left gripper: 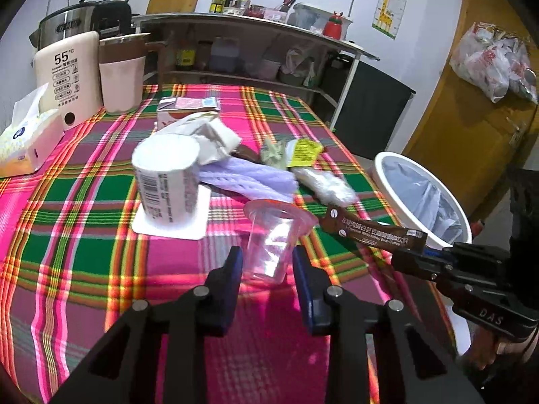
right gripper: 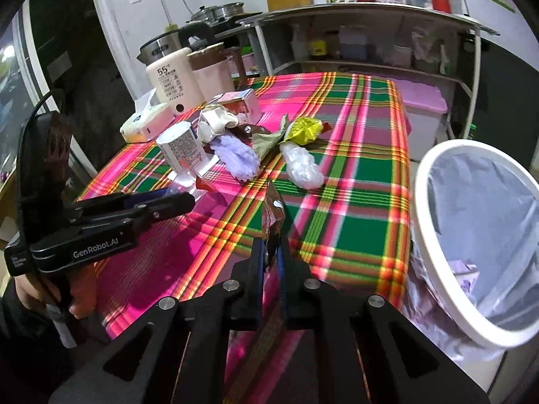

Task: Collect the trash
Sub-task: 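Grasp the brown snack wrapper with the right gripper and lift it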

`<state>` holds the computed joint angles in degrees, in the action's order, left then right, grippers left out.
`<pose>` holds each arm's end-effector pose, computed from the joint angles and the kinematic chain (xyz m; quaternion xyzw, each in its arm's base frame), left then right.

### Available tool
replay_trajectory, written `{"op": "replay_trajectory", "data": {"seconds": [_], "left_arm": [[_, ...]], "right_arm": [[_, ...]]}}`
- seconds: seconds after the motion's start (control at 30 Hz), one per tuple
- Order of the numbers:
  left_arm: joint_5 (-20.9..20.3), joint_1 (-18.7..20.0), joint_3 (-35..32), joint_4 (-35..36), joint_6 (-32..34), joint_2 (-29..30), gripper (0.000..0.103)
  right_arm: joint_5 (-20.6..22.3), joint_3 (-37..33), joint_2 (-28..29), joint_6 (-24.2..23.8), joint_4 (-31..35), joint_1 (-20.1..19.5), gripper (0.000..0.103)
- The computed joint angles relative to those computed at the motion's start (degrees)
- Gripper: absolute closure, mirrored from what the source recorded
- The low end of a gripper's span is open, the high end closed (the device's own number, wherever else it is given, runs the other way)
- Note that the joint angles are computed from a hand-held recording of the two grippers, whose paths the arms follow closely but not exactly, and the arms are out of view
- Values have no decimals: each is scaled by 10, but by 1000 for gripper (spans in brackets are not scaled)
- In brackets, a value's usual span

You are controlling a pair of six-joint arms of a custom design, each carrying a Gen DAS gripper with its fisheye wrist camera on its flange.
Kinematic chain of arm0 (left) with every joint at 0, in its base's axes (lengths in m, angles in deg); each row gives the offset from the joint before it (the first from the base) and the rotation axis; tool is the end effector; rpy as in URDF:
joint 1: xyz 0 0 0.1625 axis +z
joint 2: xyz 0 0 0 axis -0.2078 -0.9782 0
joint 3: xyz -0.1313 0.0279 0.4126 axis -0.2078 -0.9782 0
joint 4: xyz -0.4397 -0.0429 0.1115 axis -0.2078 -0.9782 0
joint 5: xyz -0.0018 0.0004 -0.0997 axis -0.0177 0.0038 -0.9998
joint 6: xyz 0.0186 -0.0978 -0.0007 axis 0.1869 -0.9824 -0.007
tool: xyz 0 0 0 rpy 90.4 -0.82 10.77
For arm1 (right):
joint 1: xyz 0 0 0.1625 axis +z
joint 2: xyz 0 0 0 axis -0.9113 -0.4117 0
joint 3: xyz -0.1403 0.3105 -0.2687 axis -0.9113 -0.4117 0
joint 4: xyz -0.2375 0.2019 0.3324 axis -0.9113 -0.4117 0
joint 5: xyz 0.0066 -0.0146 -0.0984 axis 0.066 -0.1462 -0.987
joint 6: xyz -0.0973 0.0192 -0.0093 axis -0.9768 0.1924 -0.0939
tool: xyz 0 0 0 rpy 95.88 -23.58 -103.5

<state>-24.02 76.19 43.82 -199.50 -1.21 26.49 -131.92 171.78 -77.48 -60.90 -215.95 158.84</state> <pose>-0.1120 -0.6945 0.1220 0.0759 0.8789 -0.3875 0.2675 0.1653 -0.7685 0.0774 0.3879 -0.8995 0.1630 0.1178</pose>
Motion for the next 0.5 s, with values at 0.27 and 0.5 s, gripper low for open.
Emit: {"op": "replay_trajectory", "data": {"seconds": [0.27,0.5], "left_arm": [[-3,-15,9,-6,1,-1,71],[-4,-21,11,-6,2,1,71]], "right_arm": [[9,30,-27,9,-25,-8,95],[-3,37,-37,5,-6,-13,95]]}}
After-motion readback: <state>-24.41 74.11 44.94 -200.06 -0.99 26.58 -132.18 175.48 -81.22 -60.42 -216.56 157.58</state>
